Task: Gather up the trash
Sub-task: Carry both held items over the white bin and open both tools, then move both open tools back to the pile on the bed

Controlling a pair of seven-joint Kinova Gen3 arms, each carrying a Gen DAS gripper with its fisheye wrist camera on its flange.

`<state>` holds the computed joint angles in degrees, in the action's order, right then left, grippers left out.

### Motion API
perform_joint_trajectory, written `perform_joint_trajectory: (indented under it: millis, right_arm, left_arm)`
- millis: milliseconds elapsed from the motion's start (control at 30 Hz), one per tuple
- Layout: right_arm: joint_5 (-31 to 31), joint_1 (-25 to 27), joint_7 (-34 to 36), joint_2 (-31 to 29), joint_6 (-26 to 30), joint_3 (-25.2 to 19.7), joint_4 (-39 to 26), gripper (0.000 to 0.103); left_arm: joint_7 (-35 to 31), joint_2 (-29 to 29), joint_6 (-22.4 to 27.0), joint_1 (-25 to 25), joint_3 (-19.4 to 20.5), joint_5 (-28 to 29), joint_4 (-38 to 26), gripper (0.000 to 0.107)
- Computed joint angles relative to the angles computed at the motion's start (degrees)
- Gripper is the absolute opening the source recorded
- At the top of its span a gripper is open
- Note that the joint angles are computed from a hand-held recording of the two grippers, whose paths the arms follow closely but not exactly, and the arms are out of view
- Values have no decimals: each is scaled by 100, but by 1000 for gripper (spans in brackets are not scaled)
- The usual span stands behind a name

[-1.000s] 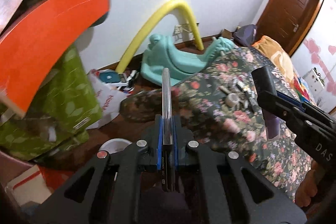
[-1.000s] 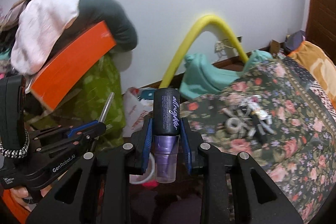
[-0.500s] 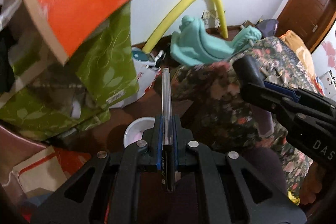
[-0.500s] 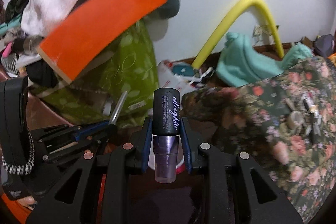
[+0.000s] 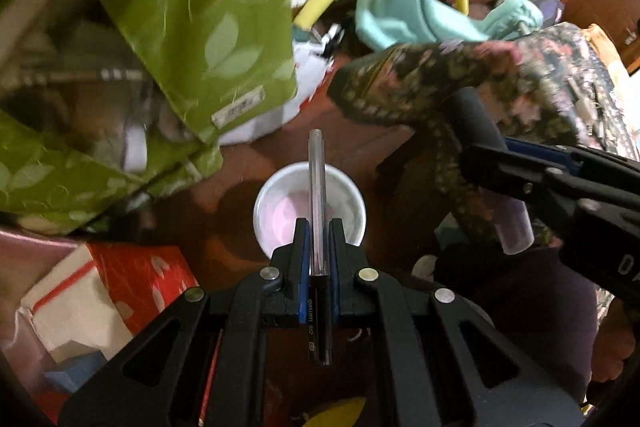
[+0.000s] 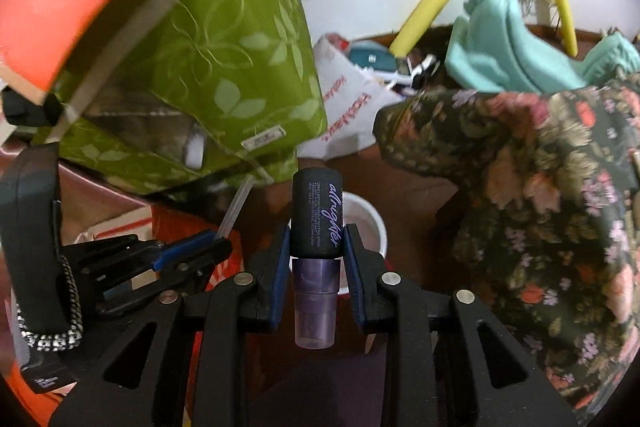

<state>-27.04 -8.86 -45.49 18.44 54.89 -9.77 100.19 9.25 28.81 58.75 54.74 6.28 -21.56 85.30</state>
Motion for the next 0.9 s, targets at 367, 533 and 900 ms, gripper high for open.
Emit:
perform_joint_trajectory:
  millis: [367,533,900]
  right_arm:
    - [284,-312,-513,671,355,-93,-509,27]
    - [432,-361,-607,552,201,-95,-418,39]
    - [228,-29,-240,67,208,-50,-214,39]
  left_arm:
    - [-326,108,-330,-380,24,449,195,11]
    - [-300,63,-314,-353,-31,486,224,23]
    - [67,-120,149,-20,-33,67,-28,23]
